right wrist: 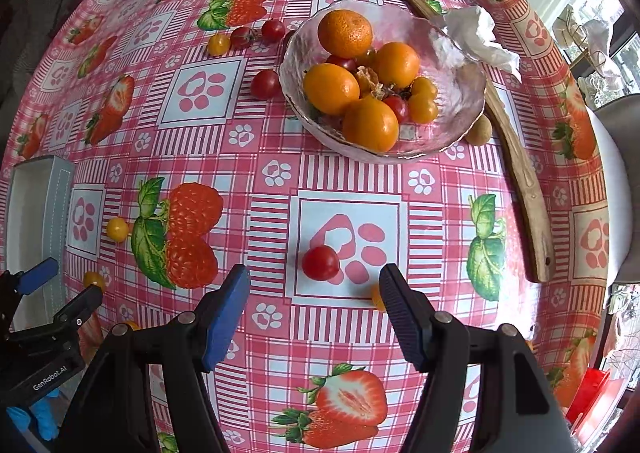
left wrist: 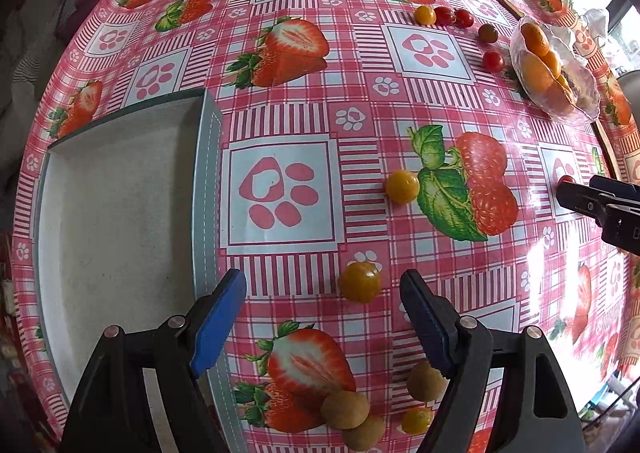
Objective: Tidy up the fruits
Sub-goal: 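Grasp a yellow cherry tomato with the left gripper while the right grasps a red one, then carry both tomatoes into the white tray and open both grippers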
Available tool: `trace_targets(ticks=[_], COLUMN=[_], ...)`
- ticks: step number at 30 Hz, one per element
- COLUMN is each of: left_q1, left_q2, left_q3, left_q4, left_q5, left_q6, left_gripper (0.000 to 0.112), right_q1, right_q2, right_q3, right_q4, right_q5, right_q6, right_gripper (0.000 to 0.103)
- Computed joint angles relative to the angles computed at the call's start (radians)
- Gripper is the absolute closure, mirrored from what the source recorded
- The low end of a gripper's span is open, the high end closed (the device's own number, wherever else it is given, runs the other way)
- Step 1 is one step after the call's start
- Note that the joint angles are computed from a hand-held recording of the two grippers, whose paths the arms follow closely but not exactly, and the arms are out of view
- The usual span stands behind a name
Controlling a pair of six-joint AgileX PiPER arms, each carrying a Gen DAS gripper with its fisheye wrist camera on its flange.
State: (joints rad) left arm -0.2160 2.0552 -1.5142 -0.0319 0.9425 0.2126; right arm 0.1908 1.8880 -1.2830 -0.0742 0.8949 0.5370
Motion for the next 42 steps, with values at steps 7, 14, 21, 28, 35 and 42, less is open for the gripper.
trace_targets(ticks=[7,14,21,28,35,42], left_q1=[0.006,0.007,0.016,0.068,0.135,0.183], left_q2=[0.017,0.008,0.002,-0.095,-0.168,-0.187], left_q3=[0.014,0.026,0.007,0.075,0.118,0.144], left_q4=[0.0,-0.024,-0.087,-0.142,-0.17,-0.193], left_q5=[-0.01,-0.031,0.004,0.019,0.047,0.043], left_q6=[-0.014,0.008,0.052,0.12,0.194,0.234], left_gripper=[0.032,0.073,0.088,0.088,0.088,0.088], right_q1=[-0.005,-0.02,-0.04,-0.022,0.038,0.092], right_q2=[0.061,0.063,-0.001,-0.105,-0.159,-0.154], right_q3=[-0.009,-0.019,0.048,0.13,0.161,0.119], right_q4=[0.012,0.016,0.081,0.143,0.161,0.156], right_q5=[-0.025,-0.026,-0.041,-0.039,-0.026,0.008], right_q6=[-0.056,-0.059,-0.057,-0.031,0.016,0.056], right_gripper=[0.045,0.08,0.08,0.08,0.08,0.08])
